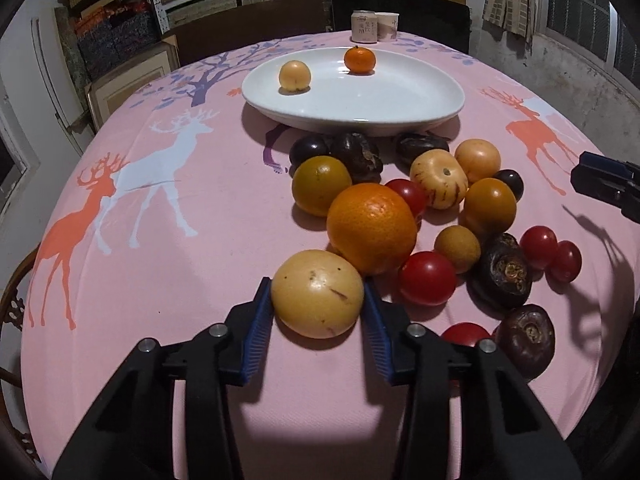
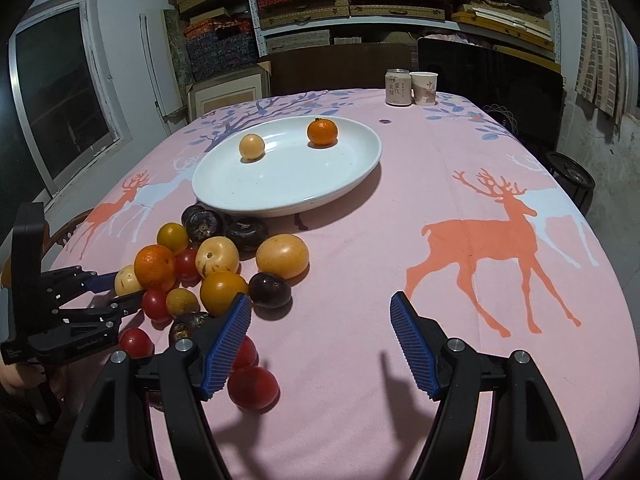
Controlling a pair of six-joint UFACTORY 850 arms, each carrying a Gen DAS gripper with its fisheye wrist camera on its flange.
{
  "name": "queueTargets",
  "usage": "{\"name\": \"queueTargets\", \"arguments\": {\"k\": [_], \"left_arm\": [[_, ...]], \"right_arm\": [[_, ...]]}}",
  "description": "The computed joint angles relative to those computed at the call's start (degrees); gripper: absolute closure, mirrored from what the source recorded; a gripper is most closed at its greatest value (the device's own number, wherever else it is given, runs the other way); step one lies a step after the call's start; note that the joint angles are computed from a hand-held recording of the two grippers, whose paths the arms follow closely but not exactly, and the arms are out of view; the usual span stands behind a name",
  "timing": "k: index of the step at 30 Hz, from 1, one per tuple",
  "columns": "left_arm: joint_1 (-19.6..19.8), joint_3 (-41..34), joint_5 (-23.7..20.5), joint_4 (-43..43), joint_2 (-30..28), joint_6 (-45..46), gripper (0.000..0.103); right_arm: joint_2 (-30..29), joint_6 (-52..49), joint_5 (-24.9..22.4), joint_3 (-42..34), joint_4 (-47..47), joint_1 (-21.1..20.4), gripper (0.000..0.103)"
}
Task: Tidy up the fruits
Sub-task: 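Grasp a second yellow pear with the left tool while the right tool grasps a red tomato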
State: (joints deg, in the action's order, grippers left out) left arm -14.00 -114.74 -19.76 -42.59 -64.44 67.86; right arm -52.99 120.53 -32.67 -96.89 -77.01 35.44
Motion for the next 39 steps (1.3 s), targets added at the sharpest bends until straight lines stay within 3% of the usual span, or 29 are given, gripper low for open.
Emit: {"name": "queueTargets", "arguments": {"k": [3, 6, 12, 16, 33, 39], "left_arm": [[0.9, 0.3, -2.5, -4.4, 0.3, 2.0, 0.06], [1.6, 3.8, -2.0, -12.7, 2.6, 9.1, 0.06], [2.4, 8.3, -2.4, -22.5, 6.1, 18.7, 0.06], [2.5, 9.5, -3.2, -23.8, 6.9, 20.0, 0.06], [2.8, 10.7, -2.9, -23.7, 7.4, 19.8, 0.06], [2.8, 10.7, -3.0, -23.9, 7.3, 20.0, 0.06]], "right_arm": [[0.2, -0.9, 1.9, 0.6, -0.2, -0.1, 0.03], [0.6, -1.9, 8.0, 1.7, -2.5, -0.4, 0.03], [-0.4, -11.7, 11.9, 0.5, 0.3, 0.5, 0.031], [-0.8, -15.1, 13.0, 0.1, 3.0, 0.7, 0.038], [-2.6, -22.2, 13.7, -2.1, 11.3, 0.2, 0.04], [-3.2, -25.0, 14.3, -2.9, 13.9, 0.0, 0.058]]}}
